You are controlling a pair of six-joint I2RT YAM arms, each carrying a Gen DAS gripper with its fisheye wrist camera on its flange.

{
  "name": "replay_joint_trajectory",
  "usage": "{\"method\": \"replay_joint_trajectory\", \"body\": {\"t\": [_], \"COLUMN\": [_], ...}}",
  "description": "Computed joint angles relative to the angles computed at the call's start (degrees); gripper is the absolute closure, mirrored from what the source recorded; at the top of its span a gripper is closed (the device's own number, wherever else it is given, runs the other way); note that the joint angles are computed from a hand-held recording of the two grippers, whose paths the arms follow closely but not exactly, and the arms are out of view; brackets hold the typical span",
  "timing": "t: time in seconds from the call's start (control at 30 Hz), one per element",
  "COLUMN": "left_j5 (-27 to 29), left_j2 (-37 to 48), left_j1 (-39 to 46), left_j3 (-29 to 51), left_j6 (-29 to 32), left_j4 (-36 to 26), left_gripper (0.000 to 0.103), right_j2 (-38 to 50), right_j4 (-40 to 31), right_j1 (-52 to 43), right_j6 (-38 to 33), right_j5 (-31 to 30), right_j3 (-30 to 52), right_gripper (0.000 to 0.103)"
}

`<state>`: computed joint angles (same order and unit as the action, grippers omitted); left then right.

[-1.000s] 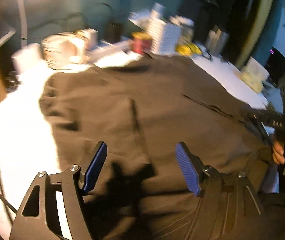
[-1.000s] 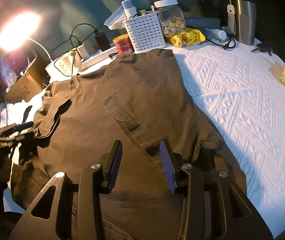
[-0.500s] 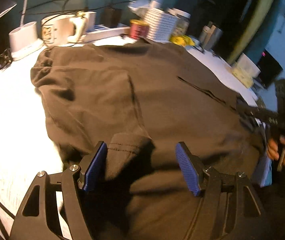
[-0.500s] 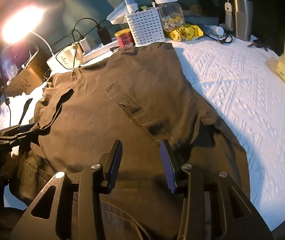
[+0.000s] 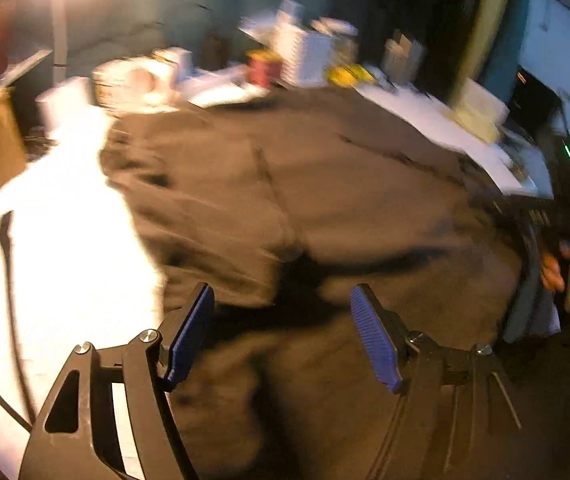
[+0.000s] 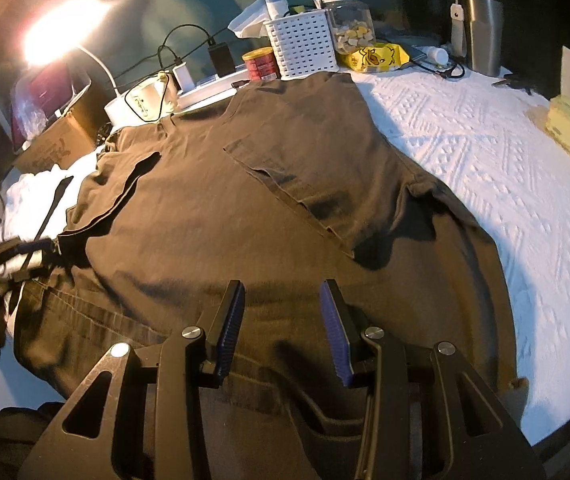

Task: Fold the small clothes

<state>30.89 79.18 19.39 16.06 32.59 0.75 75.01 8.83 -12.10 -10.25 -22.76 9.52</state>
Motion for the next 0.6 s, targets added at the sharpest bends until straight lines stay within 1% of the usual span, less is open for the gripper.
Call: {"method": "replay_joint_trajectory", "body": {"t": [0.07, 0.1, 0.17, 0.23, 0.3, 0.33, 0.37, 0.4, 0.43, 0.47, 0.57, 0.6], "left_j5": [-1.2, -2.6, -3.6, -5.0, -4.8, -4.9, -5.6, -6.4, -7.7, -9.2, -14.2, -17.1], "left_j2": [3.5, 6.8, 12.8, 18.4, 23.5, 24.9, 26.7, 26.5, 26.6, 26.3, 23.8, 22.6], "left_j1": [2.0, 2.7, 3.3, 2.8, 2.3, 2.6, 1.8, 1.2, 0.2, -0.6, -1.3, -1.0], "left_j3": [2.5, 4.5, 7.8, 11.7, 15.4, 16.7, 18.0, 17.2, 17.2, 16.9, 14.1, 12.3], "left_j6": [-2.6, -5.1, -8.6, -12.5, -13.9, -13.4, -13.5, -13.4, -12.7, -12.4, -12.6, -12.8], "left_j4": [2.1, 4.7, 8.4, 10.1, 10.1, 9.1, 8.9, 10.8, 11.0, 11.4, 15.5, 18.6], "left_gripper": [0.032, 0.032, 0.032, 0.033, 0.044, 0.056, 0.065, 0.070, 0.094, 0.099, 0.099, 0.101], "right_j2": [-1.4, -2.0, -2.9, -3.7, -4.1, -4.0, -3.5, -3.1, -2.3, -0.9, 2.7, 3.3], "right_j4": [-0.1, -0.2, -0.5, -1.1, -1.6, -1.7, -1.5, -1.5, -1.2, -0.4, 1.1, 1.4], "right_j1": [-0.7, -1.0, -1.4, -1.7, -2.4, -2.7, -3.1, -3.6, -3.9, -4.2, -4.1, -4.0], "right_j6": [-0.2, -0.3, -0.7, -0.9, -1.3, -1.5, -1.5, -1.7, -1.7, -1.6, -1.2, -1.1], "right_j5": [-0.5, -0.7, -1.1, -1.1, -1.0, -0.9, -0.9, -1.0, -0.8, -0.5, 0.1, 0.3], "right_j3": [-0.9, -1.2, -1.4, -1.1, -0.6, -0.2, 0.5, 1.0, 1.5, 2.2, 3.7, 4.0], "right_gripper": [0.061, 0.061, 0.061, 0.061, 0.061, 0.061, 0.061, 0.061, 0.061, 0.061, 0.061, 0.061]}}
